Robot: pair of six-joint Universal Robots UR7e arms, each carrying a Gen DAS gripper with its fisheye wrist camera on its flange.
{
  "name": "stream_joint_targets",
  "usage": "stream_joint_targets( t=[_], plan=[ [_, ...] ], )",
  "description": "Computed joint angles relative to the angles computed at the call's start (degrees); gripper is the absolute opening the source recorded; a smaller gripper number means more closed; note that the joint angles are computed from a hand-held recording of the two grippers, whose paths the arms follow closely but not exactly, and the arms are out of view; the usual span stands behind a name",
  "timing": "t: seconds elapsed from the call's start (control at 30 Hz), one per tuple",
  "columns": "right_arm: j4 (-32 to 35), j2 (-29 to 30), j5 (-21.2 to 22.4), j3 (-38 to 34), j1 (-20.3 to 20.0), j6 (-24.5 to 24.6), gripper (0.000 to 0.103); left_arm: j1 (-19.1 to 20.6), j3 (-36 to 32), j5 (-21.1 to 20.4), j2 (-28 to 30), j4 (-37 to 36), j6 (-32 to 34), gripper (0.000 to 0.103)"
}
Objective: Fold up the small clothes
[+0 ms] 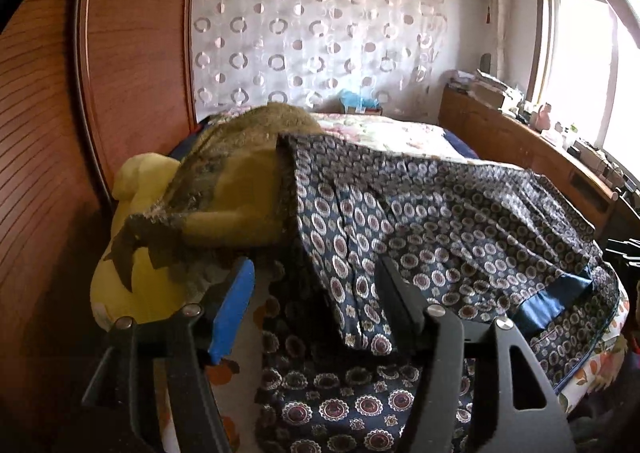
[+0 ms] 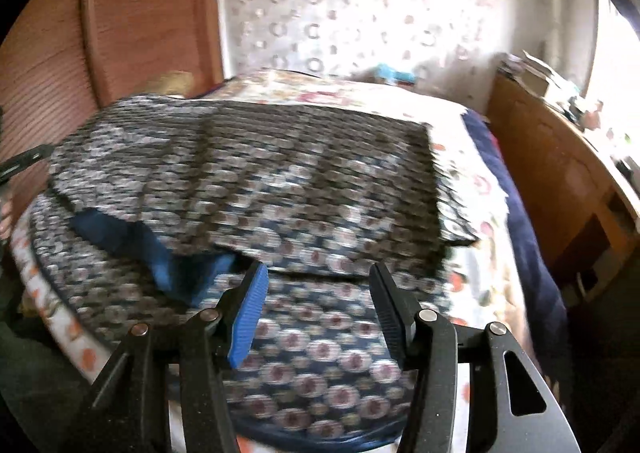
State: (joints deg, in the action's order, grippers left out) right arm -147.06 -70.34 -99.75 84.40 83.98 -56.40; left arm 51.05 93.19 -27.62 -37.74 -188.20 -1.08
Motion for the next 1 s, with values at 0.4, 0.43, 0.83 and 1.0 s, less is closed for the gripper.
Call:
stream_joint_targets(
  t=[0.4,0.43,0.83,1.0],
  plan=[
    [-0.6,5.1,-1.9,-8.0,-1.5,7.3,0.052,0.6,-0.1,0.0,0.2,2.1,-2.2,0.063],
    [-0.8,5.6,-2.4,-8.6,-1.4,7.2,0.048,0.7,-0.4,-0.1,0.3,2.2,-2.1,0.063],
    [-0.9,14.6,-10.1,-18.0,1.3,4.3,0.042,1.1,-1.2,0.2,0.7,6.3,-3.6,0.048],
    [3.4,16.8,-10.8,-21.6,1.2,5.1,0.005,1.5,-1.5,-1.1,0.5,8.3,-4.7,0.011]
  ],
)
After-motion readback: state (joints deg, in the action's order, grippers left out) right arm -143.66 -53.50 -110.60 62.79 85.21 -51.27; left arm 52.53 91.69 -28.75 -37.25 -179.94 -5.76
